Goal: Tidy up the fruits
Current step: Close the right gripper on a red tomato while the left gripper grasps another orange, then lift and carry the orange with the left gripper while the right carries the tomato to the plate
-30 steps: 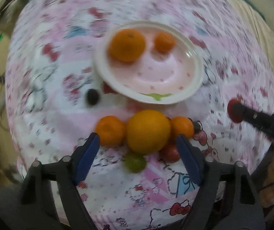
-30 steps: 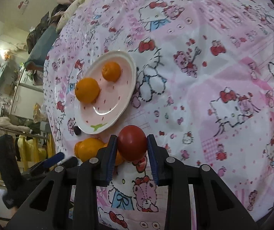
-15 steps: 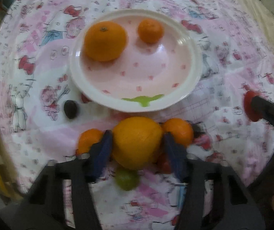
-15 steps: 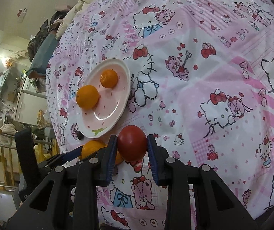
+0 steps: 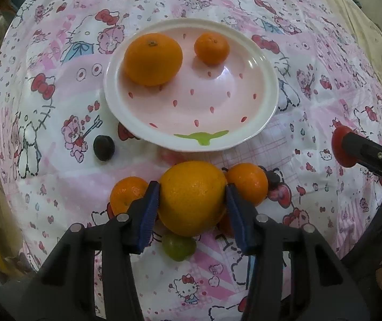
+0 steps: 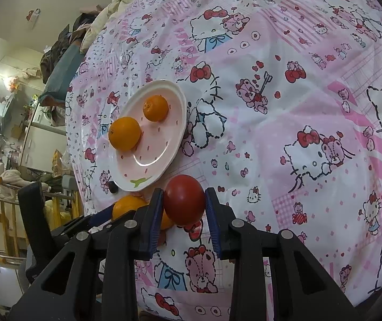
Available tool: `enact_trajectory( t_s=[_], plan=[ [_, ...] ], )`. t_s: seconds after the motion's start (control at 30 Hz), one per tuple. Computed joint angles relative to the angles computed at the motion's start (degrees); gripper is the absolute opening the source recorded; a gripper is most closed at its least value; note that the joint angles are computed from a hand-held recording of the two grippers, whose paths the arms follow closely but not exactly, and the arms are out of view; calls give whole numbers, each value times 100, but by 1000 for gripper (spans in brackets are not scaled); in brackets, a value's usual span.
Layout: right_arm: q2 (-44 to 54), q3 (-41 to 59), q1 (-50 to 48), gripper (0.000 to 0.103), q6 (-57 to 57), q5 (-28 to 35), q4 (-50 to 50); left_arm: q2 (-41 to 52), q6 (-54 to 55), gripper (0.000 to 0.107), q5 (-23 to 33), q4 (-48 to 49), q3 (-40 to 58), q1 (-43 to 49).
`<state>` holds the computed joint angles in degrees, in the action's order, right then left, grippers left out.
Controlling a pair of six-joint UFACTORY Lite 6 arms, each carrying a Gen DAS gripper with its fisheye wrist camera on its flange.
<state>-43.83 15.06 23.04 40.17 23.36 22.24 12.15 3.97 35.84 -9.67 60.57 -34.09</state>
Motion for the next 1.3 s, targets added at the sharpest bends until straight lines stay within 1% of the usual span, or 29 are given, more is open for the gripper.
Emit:
enact_trajectory(
  t_s=[0.17, 0.3, 0.4, 0.67, 0.77, 0.93, 1.13, 1.23, 1.3],
  plan=[
    [18, 25, 33, 33, 61, -1, -103, -463, -27, 44, -23, -54, -215, 42],
    [22, 52, 67, 33, 106, 5, -172, -820, 0, 44, 65, -136, -312, 167],
    [25, 72, 105, 33, 157, -13, -229, -1122, -126, 44, 69, -1, -400, 209],
    [-125, 124, 161, 33, 358, 6, -469, -1609, -260, 44, 191, 132, -294, 375],
    [-285, 164, 259, 33, 697, 3, -824, -1711, -259, 44, 261, 159, -207, 517],
    [-494, 247, 329, 33, 997, 11, -1199, -1731, -189, 44, 413, 109, 50, 734],
    [-567, 377, 411, 33, 1252, -33, -1573, -1466, -156, 44, 478, 118, 447, 822],
    [-521, 449, 411, 33, 1215, -63, -1615, -1222, -145, 44, 478, 128, 656, 820],
    [-424, 520, 279, 33, 869, -99, -1387, -1032, -109, 44, 481, 100, 805, 828]
  ],
)
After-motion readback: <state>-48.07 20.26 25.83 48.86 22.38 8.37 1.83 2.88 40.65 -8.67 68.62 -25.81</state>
